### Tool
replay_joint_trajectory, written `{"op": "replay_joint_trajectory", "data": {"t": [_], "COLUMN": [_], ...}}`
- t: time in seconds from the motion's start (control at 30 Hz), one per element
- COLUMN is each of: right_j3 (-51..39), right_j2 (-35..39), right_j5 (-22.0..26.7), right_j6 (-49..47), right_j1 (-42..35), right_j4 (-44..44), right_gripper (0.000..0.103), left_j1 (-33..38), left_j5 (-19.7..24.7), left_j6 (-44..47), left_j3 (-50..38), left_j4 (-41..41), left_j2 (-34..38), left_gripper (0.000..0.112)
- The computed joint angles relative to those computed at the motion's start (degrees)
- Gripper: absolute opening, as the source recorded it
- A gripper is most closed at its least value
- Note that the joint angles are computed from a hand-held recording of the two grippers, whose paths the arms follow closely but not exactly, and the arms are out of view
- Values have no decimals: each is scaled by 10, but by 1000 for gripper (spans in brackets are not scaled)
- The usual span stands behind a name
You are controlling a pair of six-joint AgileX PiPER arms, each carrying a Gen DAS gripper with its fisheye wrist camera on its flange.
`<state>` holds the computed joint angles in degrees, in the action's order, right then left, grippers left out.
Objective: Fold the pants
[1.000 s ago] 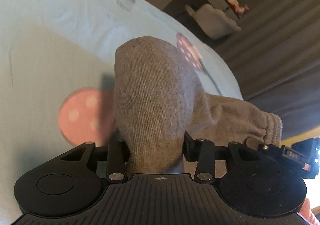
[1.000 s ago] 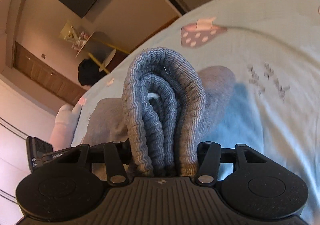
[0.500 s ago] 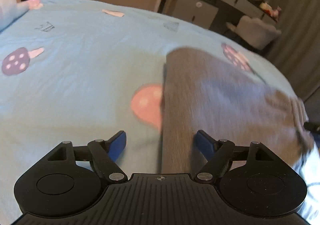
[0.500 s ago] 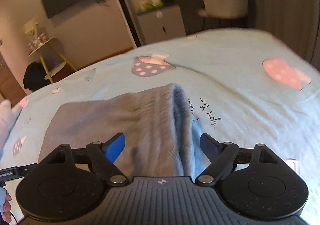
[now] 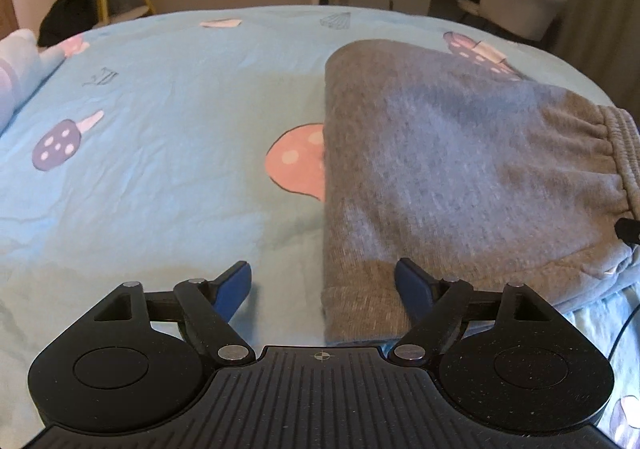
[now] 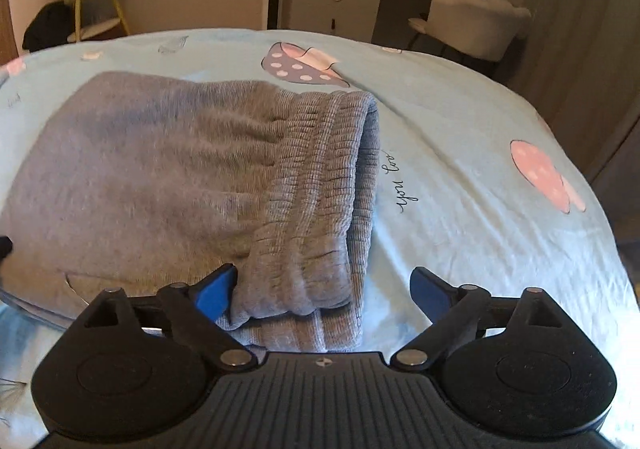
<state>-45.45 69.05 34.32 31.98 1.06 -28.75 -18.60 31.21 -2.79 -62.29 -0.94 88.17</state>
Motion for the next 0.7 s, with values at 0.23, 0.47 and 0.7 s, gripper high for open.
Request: {"op": "replay_joint_trajectory", "data": {"t": [0.23, 0.47, 0.7], "right_j3": [-21, -82, -107], "right_j2": [-45, 31, 142], "right_j5": [30, -45, -62], "right_j6": [55, 61, 109], "right_j1": [46, 63, 37], "right_j4": [-67, -124, -218], "right_gripper": [91, 38, 23], "left_j1": [18, -2, -21], "left_j5": [8, 26, 14], "left_j6": [-23, -15, -24], "left_j3": [-38, -200, -278], "left_j4": [22, 18, 48], "left_j2": [-10, 113, 200], "left_gripper": [83, 83, 91]}}
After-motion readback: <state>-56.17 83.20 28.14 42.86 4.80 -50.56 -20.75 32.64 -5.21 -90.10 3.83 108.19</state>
